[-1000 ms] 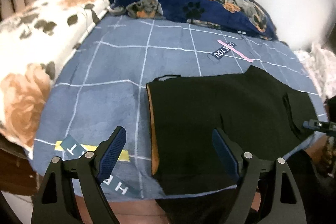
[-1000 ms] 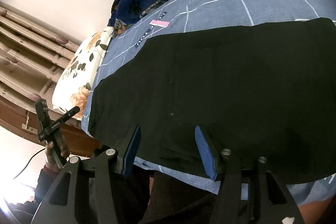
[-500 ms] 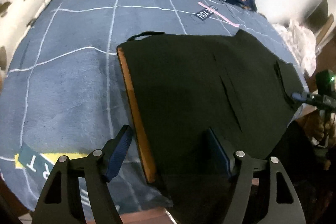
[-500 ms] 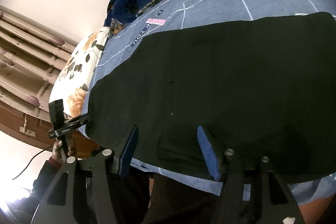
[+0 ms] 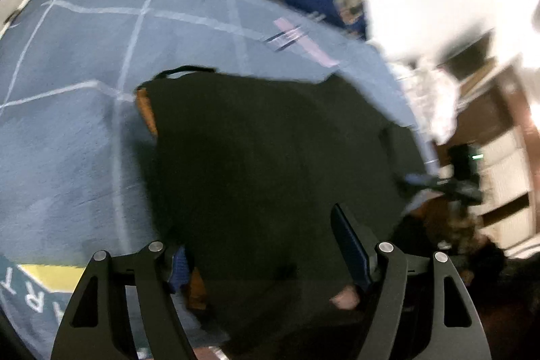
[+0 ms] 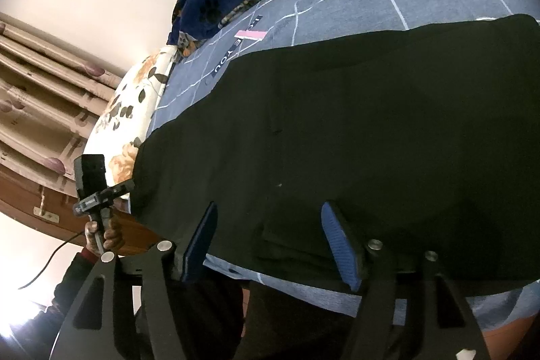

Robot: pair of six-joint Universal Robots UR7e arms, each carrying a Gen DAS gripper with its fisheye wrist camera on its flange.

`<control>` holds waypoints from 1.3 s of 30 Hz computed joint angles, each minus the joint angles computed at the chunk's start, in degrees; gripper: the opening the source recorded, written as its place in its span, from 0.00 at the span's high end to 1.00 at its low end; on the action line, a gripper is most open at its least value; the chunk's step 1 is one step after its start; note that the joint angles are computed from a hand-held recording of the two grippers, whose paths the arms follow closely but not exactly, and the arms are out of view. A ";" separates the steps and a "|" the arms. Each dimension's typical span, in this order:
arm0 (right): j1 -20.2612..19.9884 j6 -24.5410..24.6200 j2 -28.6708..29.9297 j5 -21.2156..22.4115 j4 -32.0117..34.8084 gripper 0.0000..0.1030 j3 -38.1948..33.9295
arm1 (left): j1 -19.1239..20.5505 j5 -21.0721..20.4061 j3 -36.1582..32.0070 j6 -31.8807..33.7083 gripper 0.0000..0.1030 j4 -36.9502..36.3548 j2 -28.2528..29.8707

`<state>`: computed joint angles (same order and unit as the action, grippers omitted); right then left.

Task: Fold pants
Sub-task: 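Grasp the orange-lined waistband with the left gripper and lift it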

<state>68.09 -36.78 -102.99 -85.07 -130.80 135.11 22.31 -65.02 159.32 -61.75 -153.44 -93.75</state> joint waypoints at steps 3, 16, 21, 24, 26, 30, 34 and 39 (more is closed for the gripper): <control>0.23 0.13 0.45 0.06 -0.17 0.39 -0.15 | -1.02 0.85 0.01 -0.95 0.30 2.64 0.05; 0.24 0.27 0.35 0.43 -0.01 0.37 -0.20 | -6.22 6.99 -2.41 -11.51 0.68 9.65 5.05; 0.55 0.45 0.53 0.37 -0.48 0.37 -0.01 | -12.72 11.04 -3.58 -19.83 0.81 15.01 4.83; 0.50 0.62 0.66 0.59 -0.55 0.37 -0.04 | -14.81 12.30 -4.36 -23.46 0.82 15.44 4.90; 0.56 0.61 0.64 0.72 -0.63 0.37 0.01 | -16.07 13.44 -4.60 -24.50 0.82 13.47 5.13; 0.44 0.52 0.54 1.38 -0.35 0.36 -0.01 | -17.00 14.96 -6.26 -23.21 0.82 8.70 7.30; 0.16 0.34 0.42 2.78 0.51 0.35 -0.23 | -17.45 15.27 -9.42 -20.30 0.82 6.98 10.58; -0.74 0.00 -0.20 6.29 2.89 0.35 -0.92 | -16.52 15.27 -12.74 -15.77 0.82 1.28 15.75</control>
